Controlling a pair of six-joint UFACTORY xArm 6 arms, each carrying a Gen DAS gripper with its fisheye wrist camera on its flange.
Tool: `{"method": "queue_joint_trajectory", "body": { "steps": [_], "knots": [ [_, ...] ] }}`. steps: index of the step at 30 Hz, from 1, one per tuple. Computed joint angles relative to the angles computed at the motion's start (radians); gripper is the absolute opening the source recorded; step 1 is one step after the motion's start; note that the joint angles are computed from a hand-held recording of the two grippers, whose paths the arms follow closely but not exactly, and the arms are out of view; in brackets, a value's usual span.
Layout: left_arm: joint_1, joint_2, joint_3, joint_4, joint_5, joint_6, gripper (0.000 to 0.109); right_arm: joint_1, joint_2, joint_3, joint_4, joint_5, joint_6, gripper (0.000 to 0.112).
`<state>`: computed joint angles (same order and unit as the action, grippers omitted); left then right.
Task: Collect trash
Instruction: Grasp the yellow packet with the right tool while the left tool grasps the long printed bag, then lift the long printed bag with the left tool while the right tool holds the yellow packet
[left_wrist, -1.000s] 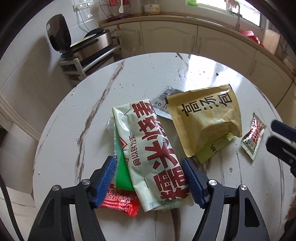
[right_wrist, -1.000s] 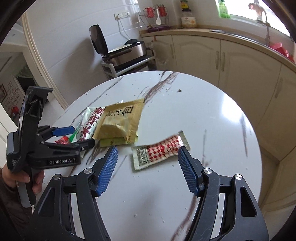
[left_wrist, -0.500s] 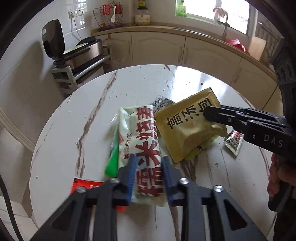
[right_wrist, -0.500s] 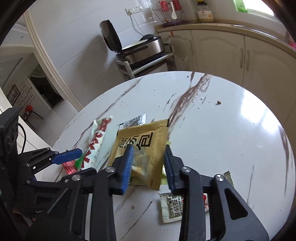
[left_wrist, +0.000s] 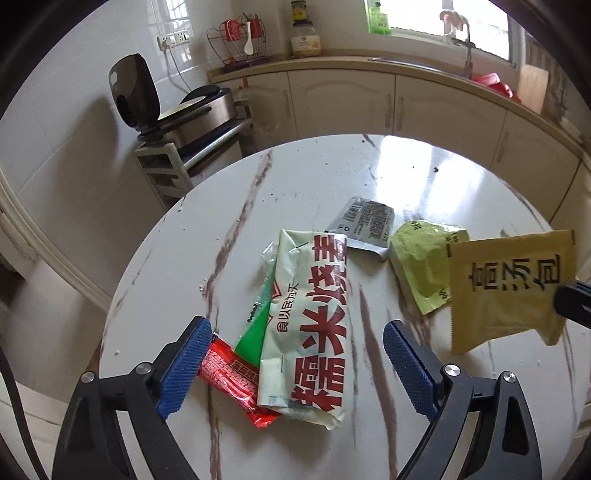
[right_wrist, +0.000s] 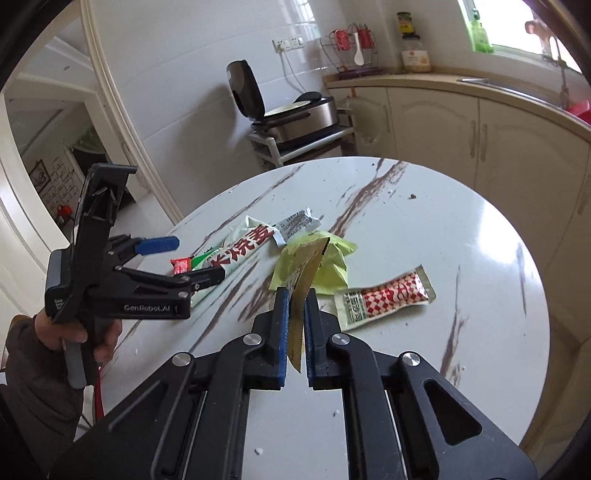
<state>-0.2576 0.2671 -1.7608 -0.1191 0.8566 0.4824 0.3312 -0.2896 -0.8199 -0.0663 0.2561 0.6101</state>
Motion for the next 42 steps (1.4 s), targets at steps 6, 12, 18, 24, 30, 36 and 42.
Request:
{"method": "queue_joint_trajectory", "body": {
  "steps": [6,12,18,24,30,36,42],
  "knots": [
    [-0.006,0.052,-0.049,0.03,0.072,-0.076,0.081,-0.008,-0.033,0.045,0.055,-0.021,-0.036,0.008],
    [-0.003,0.021,-0.045,-0.072,0.09,0.008,0.021,-0.014,-0.043,0.063,0.089,-0.051,-0.055,0.007],
    [-0.015,-0.035,-0.033,-0.136,0.173,0.018,0.014,-0.007,-0.104,0.093,0.041,-0.042,-0.003,0.005],
    [0.019,-0.136,0.023,-0.228,0.282,0.04,0.013,0.001,-0.226,0.148,-0.054,0.007,0.096,0.004],
    [0.052,-0.305,0.168,-0.312,0.39,0.11,0.012,0.022,-0.343,0.203,-0.106,0.075,0.162,0.004],
    [0.051,-0.507,0.388,-0.284,0.377,0.208,0.013,0.05,-0.48,0.31,-0.144,0.12,0.268,0.003],
    [0.005,-0.632,0.555,-0.197,0.263,0.21,0.028,0.085,-0.573,0.367,-0.175,0.161,0.341,0.004]
  ]
}}
